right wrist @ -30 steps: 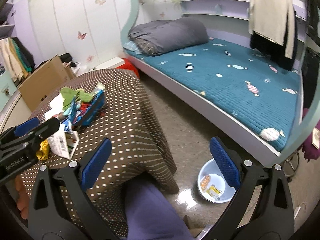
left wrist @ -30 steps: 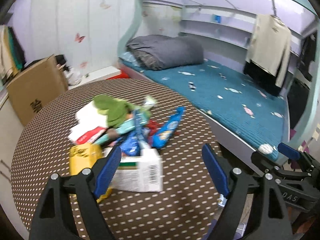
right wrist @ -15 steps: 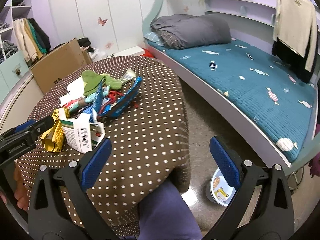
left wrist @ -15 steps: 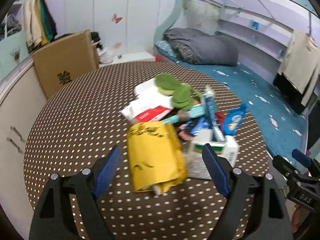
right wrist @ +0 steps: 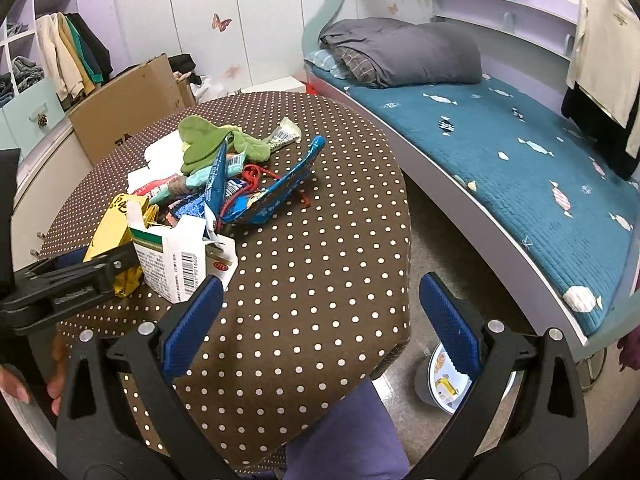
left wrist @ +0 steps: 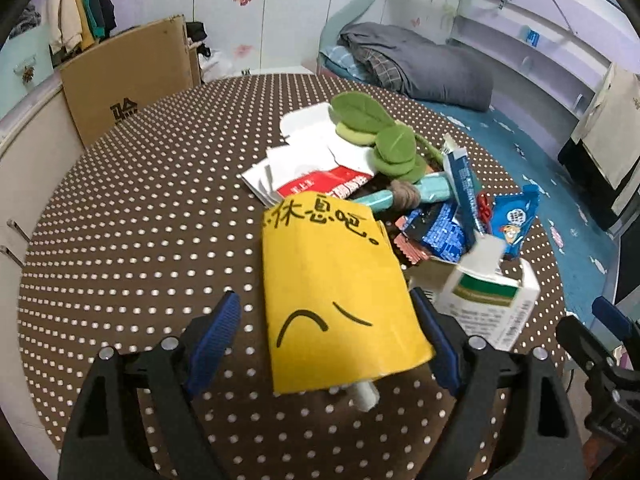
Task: Collect trash
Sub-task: 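Grasp the yellow paper bag with the left tool while the right tool grasps the white carton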
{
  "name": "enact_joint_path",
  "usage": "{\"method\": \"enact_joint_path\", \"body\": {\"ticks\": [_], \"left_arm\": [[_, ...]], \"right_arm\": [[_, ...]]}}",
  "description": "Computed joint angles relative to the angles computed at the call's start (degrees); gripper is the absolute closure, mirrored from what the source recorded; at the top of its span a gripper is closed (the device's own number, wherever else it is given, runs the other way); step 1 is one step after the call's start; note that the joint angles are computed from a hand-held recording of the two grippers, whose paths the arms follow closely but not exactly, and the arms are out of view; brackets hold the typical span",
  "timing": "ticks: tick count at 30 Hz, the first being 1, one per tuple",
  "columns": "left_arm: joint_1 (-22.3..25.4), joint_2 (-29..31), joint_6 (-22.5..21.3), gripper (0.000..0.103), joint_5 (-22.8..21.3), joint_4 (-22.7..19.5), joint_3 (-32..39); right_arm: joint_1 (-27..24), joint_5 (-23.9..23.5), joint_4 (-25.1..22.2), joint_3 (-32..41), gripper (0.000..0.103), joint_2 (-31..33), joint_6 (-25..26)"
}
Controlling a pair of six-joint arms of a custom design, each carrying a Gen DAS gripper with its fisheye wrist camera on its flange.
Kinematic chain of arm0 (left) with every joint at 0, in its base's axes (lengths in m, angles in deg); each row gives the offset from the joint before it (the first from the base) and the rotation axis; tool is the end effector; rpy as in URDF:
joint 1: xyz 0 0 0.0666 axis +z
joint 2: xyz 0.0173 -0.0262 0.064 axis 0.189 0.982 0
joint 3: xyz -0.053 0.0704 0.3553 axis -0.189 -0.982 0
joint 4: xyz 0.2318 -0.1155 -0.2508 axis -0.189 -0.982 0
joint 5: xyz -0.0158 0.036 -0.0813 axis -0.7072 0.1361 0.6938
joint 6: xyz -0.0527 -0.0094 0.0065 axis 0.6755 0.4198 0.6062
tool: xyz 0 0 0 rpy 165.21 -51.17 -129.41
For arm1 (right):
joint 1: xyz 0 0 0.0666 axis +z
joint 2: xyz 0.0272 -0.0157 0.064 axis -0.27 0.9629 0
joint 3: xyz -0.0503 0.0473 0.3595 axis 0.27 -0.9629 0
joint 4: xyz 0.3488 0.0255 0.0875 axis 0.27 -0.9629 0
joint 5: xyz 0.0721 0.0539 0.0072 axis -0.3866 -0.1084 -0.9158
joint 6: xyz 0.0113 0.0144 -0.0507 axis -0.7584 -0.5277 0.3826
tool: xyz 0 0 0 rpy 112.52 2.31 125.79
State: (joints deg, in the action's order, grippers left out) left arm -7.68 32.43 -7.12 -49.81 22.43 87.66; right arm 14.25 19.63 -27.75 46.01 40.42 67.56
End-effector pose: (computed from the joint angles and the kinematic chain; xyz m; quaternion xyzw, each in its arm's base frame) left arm 0.5392 -0.1707 0.4375 -0.1679 0.9323 0.0014 0.3204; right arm 0.5527 0.3160 0.4692 -0.1349 0.9167 0.1206 0.3563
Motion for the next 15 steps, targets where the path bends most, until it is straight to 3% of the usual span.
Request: {"method": "enact_joint_path", "body": {"ticks": [1,3,6,10,15], "left_arm": [[0.0,-0.3,0.0,0.021,-0.3,1.4,-0.8],[0.1,-0.4,-1.1,0.042,0.2,2.7,-1.2],[0.0,-2.1,-2.9,0.050,-0.1,5.5,-3.6],[-0.3,-4.9,-3.8,0.055,-1.9,7.8,-6.8],[-0.6,-8.8,-4.6,0.059,-4.0,10.9,-11.2]], "right_arm": [[0.0,0.1,-0.2,0.3,0.007,0.2,-0.1],[0.0,0.1,-0.6,0.9,0.007,0.5,-0.2],[0.2,-0.8,-0.5,1.7,0.007,1.0,0.1],[1.0,-3.8,-0.3,2.6,0.007,1.6,1.0],[2.3,-11.1,-2.1,7.4,0.007,4.8,2.7]]}}
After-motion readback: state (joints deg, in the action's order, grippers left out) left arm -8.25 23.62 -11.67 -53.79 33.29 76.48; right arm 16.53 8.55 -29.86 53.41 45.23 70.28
